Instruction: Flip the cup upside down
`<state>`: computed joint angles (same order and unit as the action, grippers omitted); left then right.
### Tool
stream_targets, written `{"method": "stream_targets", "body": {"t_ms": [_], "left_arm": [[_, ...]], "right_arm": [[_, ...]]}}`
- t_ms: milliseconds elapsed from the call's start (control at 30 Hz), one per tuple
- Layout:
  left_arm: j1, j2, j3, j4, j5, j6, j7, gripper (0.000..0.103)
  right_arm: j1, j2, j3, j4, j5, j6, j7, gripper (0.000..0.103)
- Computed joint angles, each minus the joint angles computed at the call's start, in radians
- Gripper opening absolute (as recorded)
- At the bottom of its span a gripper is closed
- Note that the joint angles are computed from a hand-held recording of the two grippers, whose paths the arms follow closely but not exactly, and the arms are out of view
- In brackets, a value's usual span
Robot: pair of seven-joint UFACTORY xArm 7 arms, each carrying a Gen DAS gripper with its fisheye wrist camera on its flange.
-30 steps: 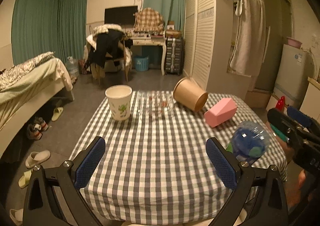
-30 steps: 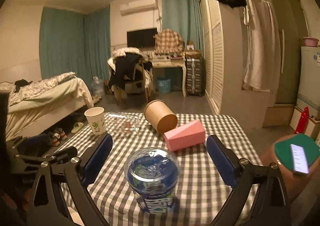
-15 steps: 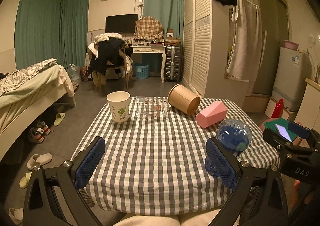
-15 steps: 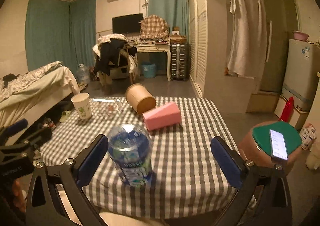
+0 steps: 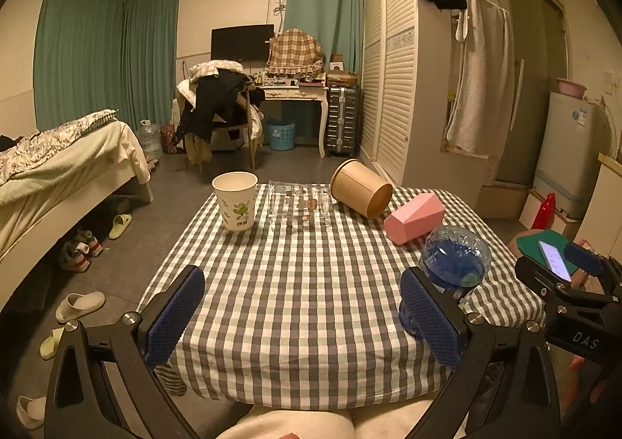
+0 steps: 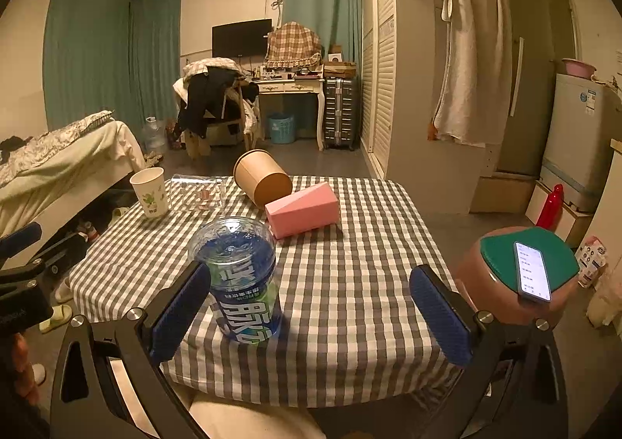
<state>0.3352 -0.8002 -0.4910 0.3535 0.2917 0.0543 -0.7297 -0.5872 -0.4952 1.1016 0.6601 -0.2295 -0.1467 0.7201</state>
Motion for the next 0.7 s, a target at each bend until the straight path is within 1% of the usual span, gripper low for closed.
{"method": "stream_targets", "body": {"t_ms": [233,700], "left_arm": [[-0.011,-0.007,0.005,-0.005,0.002,0.007,0.003,0.103],[-0.008,-0.01,-0.002,-0.003,0.01,0.013,-0.011,0.103]], "right_arm": [[0.022,0.0,-0.02,-0.006,0.0,0.003,-0.003,0.103],[0.045,0.013,-0.035,0.0,-0.008,0.016,-0.014,0.103]]}}
